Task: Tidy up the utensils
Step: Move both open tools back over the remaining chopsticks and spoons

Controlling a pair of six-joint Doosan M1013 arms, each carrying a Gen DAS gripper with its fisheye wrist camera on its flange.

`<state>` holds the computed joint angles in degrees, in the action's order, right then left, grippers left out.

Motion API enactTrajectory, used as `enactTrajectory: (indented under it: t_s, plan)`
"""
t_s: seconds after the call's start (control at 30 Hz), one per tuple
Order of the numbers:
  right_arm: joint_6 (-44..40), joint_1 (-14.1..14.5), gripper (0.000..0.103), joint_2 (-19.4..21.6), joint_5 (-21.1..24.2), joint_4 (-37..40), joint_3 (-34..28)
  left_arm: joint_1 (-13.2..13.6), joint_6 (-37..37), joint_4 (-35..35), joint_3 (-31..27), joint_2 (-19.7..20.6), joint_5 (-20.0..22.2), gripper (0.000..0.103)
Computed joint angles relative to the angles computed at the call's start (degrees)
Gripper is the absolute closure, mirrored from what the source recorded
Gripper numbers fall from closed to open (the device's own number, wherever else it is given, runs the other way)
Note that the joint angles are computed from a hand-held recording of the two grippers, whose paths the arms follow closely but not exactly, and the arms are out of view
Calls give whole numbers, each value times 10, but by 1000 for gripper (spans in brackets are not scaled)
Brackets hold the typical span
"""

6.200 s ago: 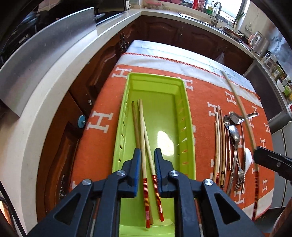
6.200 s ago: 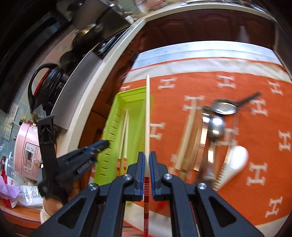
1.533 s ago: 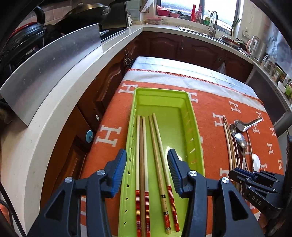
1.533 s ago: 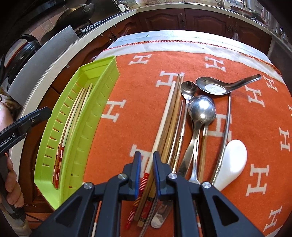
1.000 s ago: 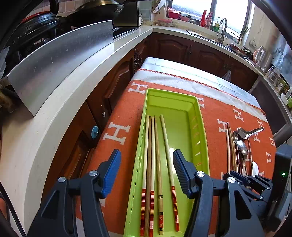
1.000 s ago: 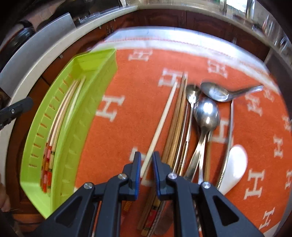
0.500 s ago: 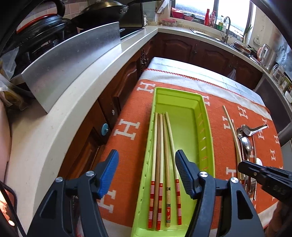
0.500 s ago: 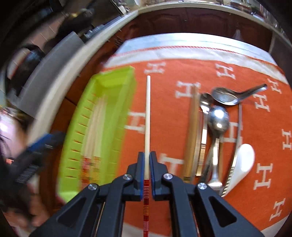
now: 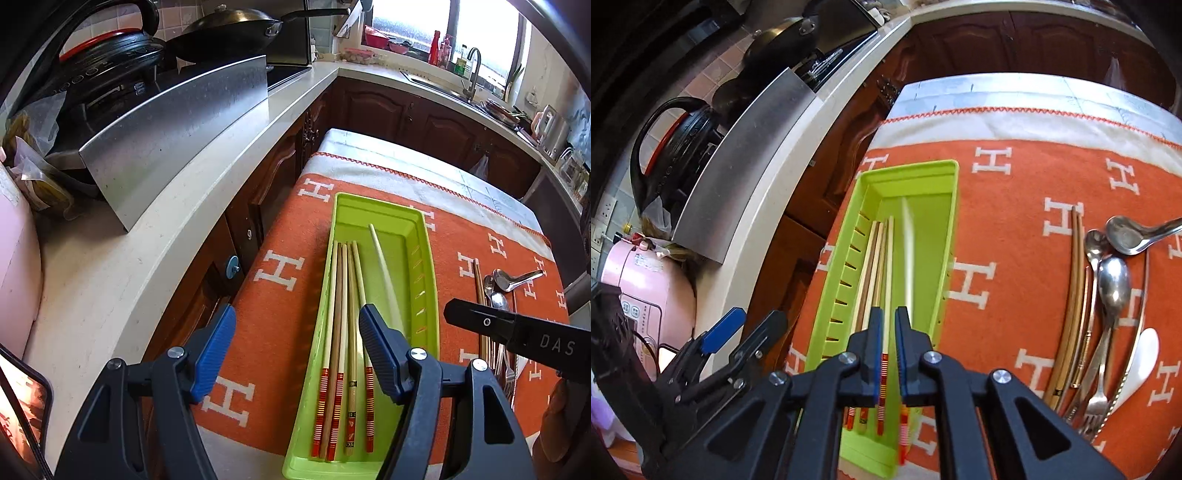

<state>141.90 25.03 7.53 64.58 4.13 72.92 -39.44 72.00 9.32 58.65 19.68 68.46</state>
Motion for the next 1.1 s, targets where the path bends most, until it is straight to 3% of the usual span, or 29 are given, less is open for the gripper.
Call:
enactTrajectory:
  t_s: [0.23, 0.5, 1.1]
  plan:
    - [12, 0, 96, -22, -6, -24, 19, -4, 5, -6, -6, 3, 8, 35]
    - [35, 8, 96, -66, 14, -102, 50, -20, 32, -14, -9, 1, 8, 34]
    - [90, 36, 96, -143, 42, -211, 132, -73, 122, -112, -46, 29, 53, 34]
